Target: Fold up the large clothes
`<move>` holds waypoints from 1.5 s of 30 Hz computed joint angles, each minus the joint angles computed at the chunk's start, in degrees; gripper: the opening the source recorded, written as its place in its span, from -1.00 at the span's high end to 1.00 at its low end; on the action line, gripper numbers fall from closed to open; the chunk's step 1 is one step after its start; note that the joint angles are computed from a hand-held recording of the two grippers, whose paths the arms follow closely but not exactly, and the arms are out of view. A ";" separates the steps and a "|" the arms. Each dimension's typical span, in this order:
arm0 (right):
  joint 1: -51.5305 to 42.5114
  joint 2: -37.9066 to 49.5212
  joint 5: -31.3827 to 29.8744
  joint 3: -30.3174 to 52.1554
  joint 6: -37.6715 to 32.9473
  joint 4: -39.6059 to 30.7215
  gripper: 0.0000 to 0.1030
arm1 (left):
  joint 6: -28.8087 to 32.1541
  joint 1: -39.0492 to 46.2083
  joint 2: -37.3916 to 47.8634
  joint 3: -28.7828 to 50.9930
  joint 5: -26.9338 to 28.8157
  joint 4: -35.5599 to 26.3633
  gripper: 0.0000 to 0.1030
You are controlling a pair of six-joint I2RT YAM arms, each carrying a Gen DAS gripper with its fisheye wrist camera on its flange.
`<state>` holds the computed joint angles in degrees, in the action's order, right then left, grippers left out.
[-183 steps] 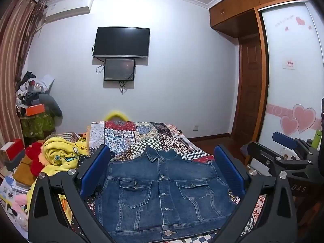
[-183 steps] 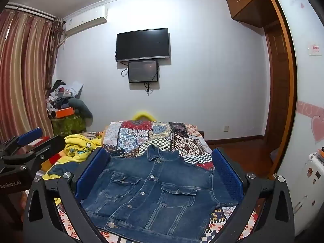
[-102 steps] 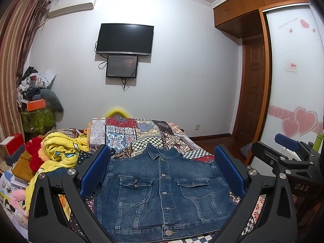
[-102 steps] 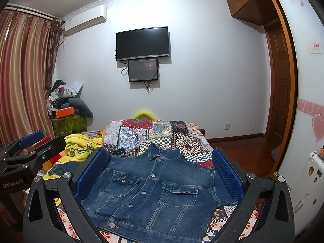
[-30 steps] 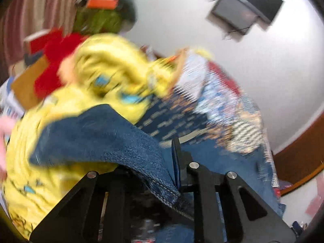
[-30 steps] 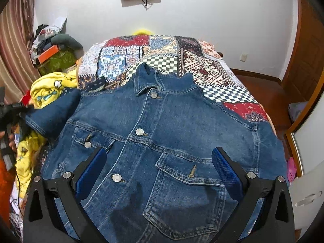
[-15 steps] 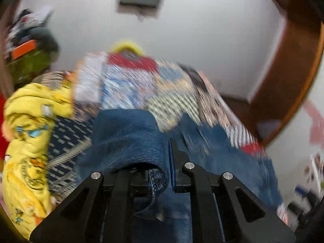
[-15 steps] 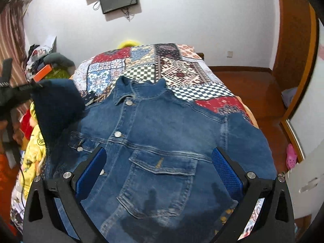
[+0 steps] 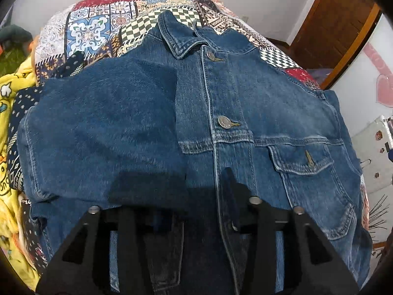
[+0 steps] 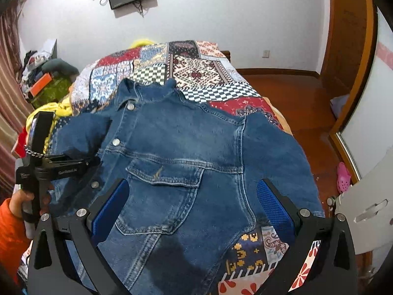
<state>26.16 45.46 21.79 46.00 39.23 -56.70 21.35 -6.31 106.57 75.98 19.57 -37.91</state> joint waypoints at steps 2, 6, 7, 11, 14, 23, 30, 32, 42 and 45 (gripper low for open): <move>0.63 1.88 0.46 0.82 -1.01 0.10 -1.00 | 1.25 0.75 -1.45 -0.82 0.64 -1.75 -0.15; 3.80 6.62 3.02 4.32 -2.83 0.76 -1.00 | 5.99 5.47 -4.73 -0.67 4.60 -6.13 -0.16; 4.67 7.95 3.68 5.31 -3.29 1.18 -1.00 | 6.69 6.77 -4.98 -0.12 5.24 -6.66 -0.18; 8.72 15.47 5.93 10.90 -6.35 3.96 -1.00 | 9.31 14.65 -7.52 0.43 8.62 -7.09 -0.54; 10.58 21.29 5.54 14.83 -9.21 6.79 -1.00 | 10.81 20.23 -7.95 0.58 9.10 -4.03 -0.68; 13.68 47.17 -4.94 30.12 -15.58 12.74 -1.00 | 17.33 33.99 -1.34 3.01 8.00 -1.00 -0.71; 15.79 66.38 -8.69 48.89 -24.58 6.83 -1.00 | 17.10 40.44 6.97 6.21 7.48 -2.39 -0.71; 16.26 71.62 -6.98 54.59 -27.07 4.46 -1.00 | 17.25 41.86 8.24 6.59 7.40 -3.11 -0.71; 14.22 85.96 -3.15 69.16 -33.98 -2.75 -0.82 | 17.29 44.50 10.54 6.91 6.54 -3.54 -0.71; 14.26 85.05 -3.41 67.45 -35.33 -0.82 -0.30 | 16.65 43.88 10.19 6.87 6.31 -3.53 -0.71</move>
<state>40.42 130.52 18.38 113.45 3.90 -57.52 38.00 37.57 116.76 82.85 25.88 -41.43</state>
